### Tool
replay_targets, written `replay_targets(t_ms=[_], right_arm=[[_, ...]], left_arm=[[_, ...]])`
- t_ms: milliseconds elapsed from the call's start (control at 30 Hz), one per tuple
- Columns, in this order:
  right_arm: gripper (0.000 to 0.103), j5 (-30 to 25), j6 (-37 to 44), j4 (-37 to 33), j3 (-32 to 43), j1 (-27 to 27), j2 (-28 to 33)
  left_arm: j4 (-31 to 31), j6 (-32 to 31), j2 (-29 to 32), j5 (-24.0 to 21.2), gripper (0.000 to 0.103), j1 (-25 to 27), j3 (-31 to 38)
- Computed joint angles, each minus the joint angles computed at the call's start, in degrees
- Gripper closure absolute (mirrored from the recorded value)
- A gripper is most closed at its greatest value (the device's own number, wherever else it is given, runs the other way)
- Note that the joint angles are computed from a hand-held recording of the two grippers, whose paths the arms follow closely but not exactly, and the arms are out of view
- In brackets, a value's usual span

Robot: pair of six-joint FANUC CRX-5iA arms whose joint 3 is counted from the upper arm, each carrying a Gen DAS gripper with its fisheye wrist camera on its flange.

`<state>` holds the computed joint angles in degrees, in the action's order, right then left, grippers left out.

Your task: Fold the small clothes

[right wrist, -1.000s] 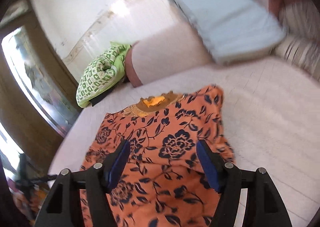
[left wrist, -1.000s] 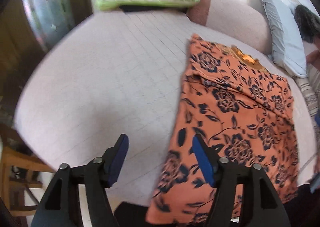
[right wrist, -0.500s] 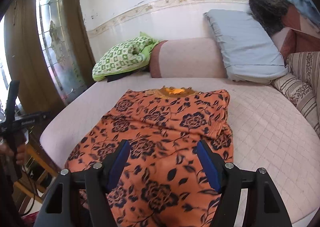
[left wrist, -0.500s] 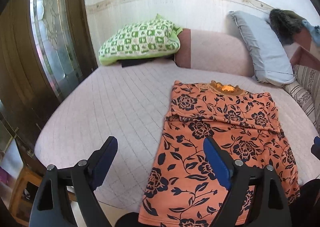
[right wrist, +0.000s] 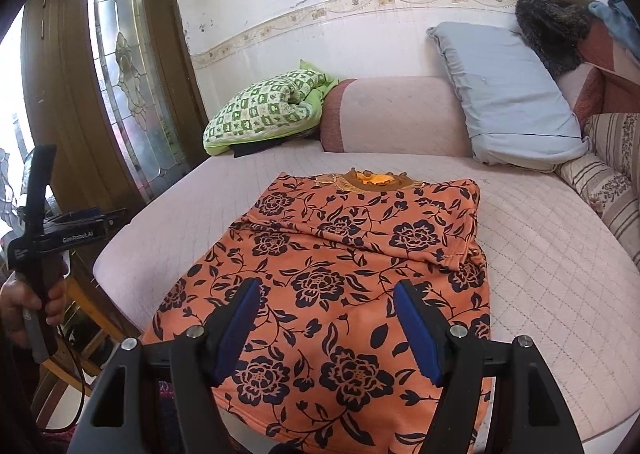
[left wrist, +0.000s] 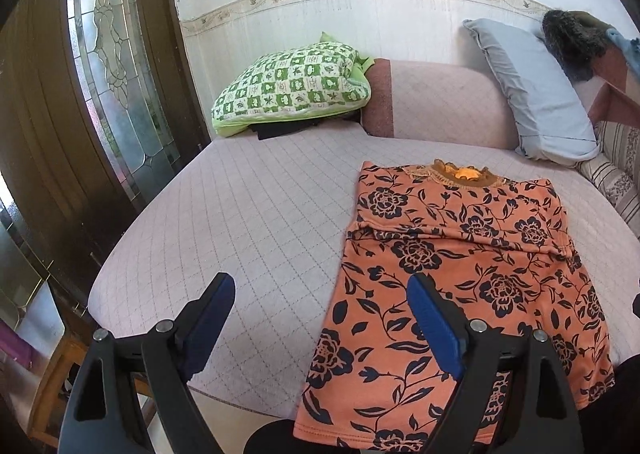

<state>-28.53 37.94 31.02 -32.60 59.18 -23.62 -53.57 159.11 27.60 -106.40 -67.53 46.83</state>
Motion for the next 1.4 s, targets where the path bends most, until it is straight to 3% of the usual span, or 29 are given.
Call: replay_targets(t_ms=[867, 1400], right_arm=[[0.031, -1.50, 0.30, -2.77, 0.65, 1.36, 1.97], [0.030, -0.87, 1.07, -4.30, 0.89, 0.29, 2.12]], left_arm=[[3.44, 0.26, 1.18, -0.68, 0.015, 1.24, -0.56], [3.34, -5.27, 5.11, -0.88, 0.015, 0.81, 5.67]])
